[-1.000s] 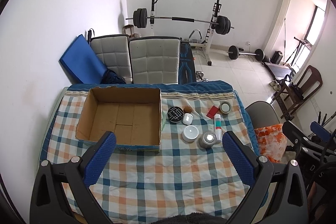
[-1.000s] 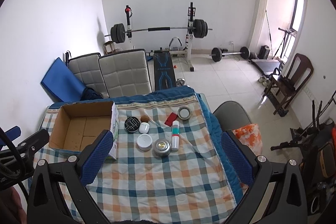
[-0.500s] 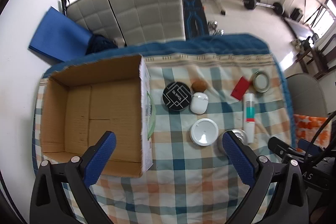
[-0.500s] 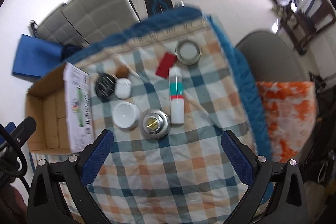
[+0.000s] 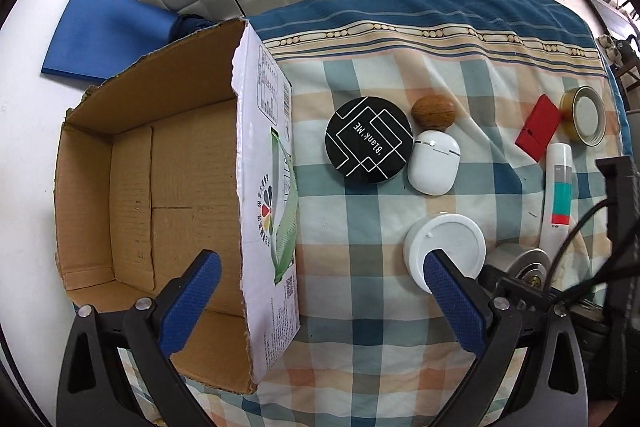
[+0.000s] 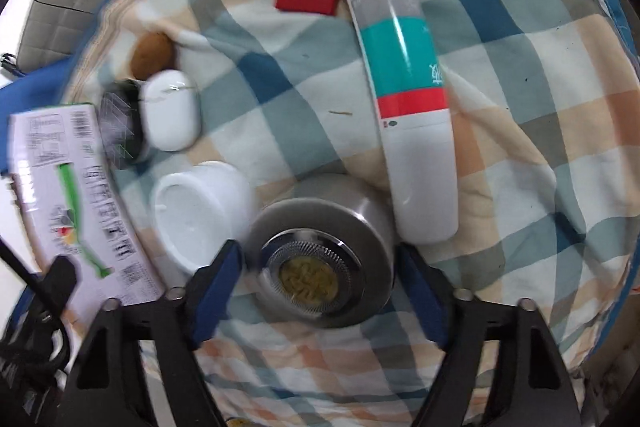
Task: Organize rigid objects
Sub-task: 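Grasp the silver tin with the right tool while the left tool grasps the white jar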
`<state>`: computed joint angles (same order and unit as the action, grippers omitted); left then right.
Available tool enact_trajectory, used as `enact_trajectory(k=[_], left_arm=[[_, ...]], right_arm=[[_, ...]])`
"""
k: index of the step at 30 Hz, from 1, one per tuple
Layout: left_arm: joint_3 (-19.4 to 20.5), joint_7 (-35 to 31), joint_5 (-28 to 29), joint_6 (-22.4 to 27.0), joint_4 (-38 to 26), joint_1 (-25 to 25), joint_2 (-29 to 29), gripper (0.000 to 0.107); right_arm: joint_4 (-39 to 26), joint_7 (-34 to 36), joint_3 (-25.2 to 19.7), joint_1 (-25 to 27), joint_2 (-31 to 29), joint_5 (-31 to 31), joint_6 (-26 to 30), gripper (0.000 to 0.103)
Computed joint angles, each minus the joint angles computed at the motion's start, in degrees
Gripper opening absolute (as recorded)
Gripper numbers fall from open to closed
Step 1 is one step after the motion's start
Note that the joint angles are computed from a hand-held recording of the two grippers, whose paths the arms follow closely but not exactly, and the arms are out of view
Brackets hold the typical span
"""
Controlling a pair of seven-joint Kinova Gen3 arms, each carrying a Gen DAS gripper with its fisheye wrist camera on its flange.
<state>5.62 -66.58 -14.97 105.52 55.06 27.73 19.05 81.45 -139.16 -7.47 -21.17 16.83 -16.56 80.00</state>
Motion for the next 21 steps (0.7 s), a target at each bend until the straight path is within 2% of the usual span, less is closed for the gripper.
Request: enact_trajectory(k=[3,5,9,14,17,19,20,21], left_arm=[[0.2,-0.3,0.6,0.0,-0.7,0.1,0.3,0.103],[0.6,-0.5,1.2,-0.3,-1.2,0.5,0.3,0.103],[1.5,-1.1,5.0,-1.5,-1.2,0.6,1.9,0.103],[1.8,-2.7,9.0,-2.0,-0.5,0.8,7.0,0.103],[1.3,-2.9,10.2,-3.7,0.5,0.8,8.9,0.103],[0.7,-3.0,10.7,-6.1,1.6,0.6,9.0,0.081],[1.0,-3.0,11.6,-6.9,2.1,-0.2,9.1,0.064],[0.9,-2.8,12.0,-7.3,2.4,-0.4,9.0,0.064]], right_arm=[[-0.2,-0.7,-0.1,-0.9,1.1,1.2,0.3,0.075],[-2.1,0.2,-0.5,-2.0,2.0,3.2,3.3,0.075],[-0.1,1.0,-0.1,-3.4,-0.6,7.4,6.9,0.075],[8.2,-0.2,0.9,-1.0,-4.5,6.0,4.2,0.075],[10.3,0.0,1.0,0.5,-4.6,4.2,2.2,0.075],[9.8,0.0,1.0,0.8,-4.0,4.5,3.1,0.075],[9.4,0.3,1.0,1.1,-3.5,4.5,3.5,0.075],[9.2,0.2,1.1,1.2,-3.1,4.5,3.5,0.075]])
